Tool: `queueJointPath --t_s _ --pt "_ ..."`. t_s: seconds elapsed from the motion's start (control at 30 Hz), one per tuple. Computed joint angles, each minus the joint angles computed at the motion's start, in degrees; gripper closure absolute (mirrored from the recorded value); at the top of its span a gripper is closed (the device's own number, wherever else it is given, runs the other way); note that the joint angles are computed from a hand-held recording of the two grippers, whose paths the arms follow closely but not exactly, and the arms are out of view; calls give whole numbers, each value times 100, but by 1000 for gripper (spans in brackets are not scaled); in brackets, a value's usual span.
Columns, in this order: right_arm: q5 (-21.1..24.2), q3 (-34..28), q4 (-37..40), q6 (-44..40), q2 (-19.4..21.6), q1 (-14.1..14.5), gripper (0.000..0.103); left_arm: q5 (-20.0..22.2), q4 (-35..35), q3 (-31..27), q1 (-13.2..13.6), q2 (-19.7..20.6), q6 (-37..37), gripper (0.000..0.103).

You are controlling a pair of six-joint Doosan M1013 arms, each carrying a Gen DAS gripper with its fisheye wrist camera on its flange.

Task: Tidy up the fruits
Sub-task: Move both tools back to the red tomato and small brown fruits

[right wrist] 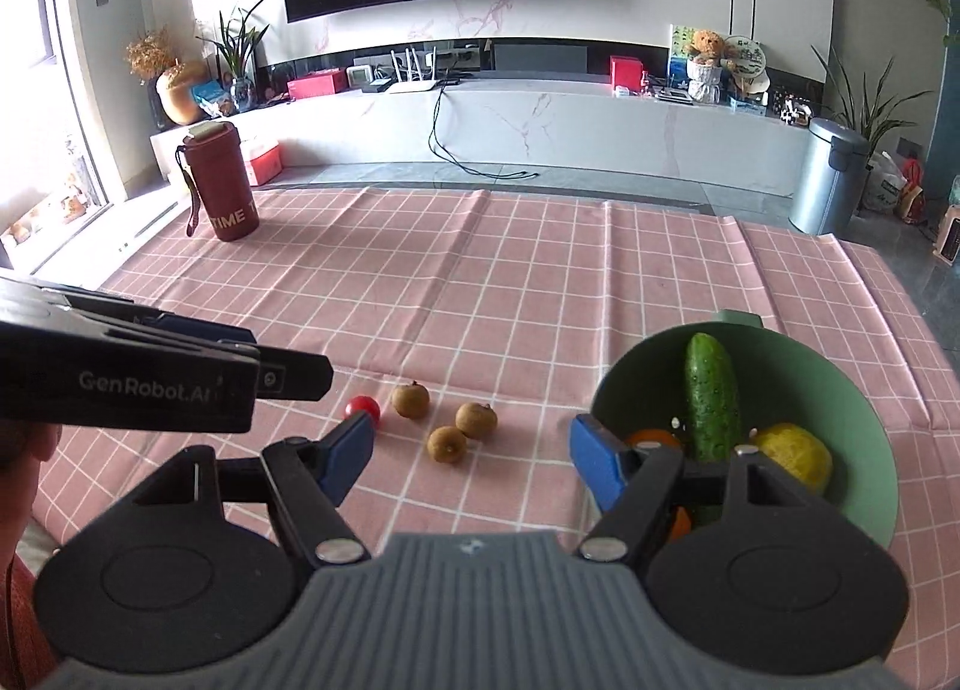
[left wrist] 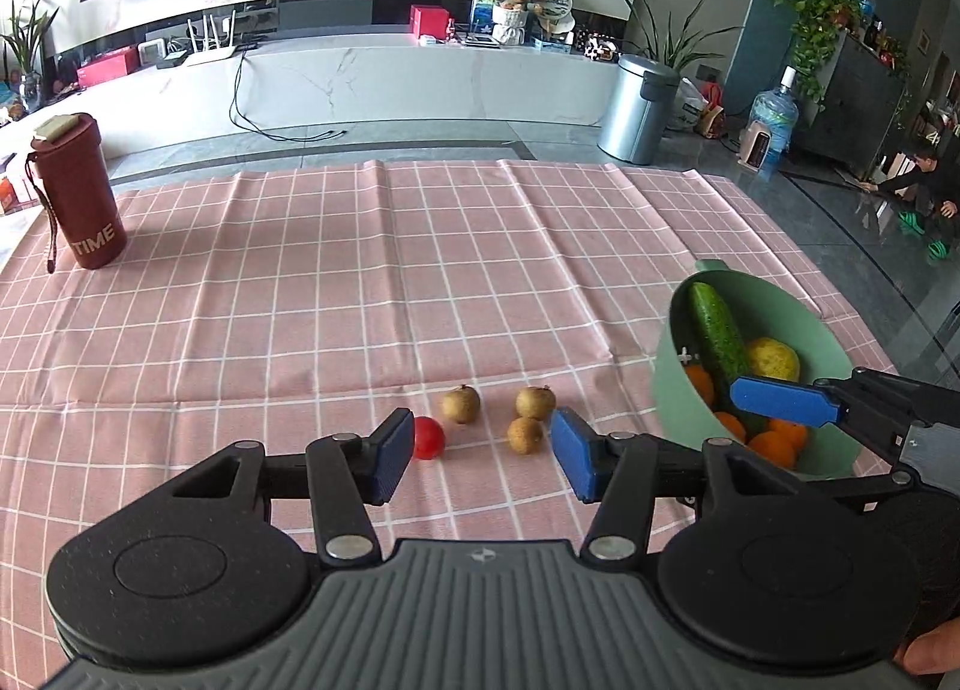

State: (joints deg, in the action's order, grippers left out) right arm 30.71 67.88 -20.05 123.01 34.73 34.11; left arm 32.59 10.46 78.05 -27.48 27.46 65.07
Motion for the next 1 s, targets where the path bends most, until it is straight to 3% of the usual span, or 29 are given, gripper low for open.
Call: queueJointPath --t_s 0.17,0.33,0.47,0.73,0.87,1.0 --pt "-228 17 -357 556 113 86 34 -271 59 227 95 -29 -71 44" --pt "-114 -131 -890 782 295 172 35 -465 199 372 166 -1 -196 44" --pt "-37 -255 -785 626 401 149 37 -663 -55 443 250 51 -146 45" --pt "216 -572 -488 275 640 132 61 -700 -374 471 332 153 134 49" --pt "340 -667 -417 189 716 128 69 -723 -962 483 403 176 570 50" --pt "382 -707 -251 140 752 102 73 -589 -2039 395 502 274 1428 54"
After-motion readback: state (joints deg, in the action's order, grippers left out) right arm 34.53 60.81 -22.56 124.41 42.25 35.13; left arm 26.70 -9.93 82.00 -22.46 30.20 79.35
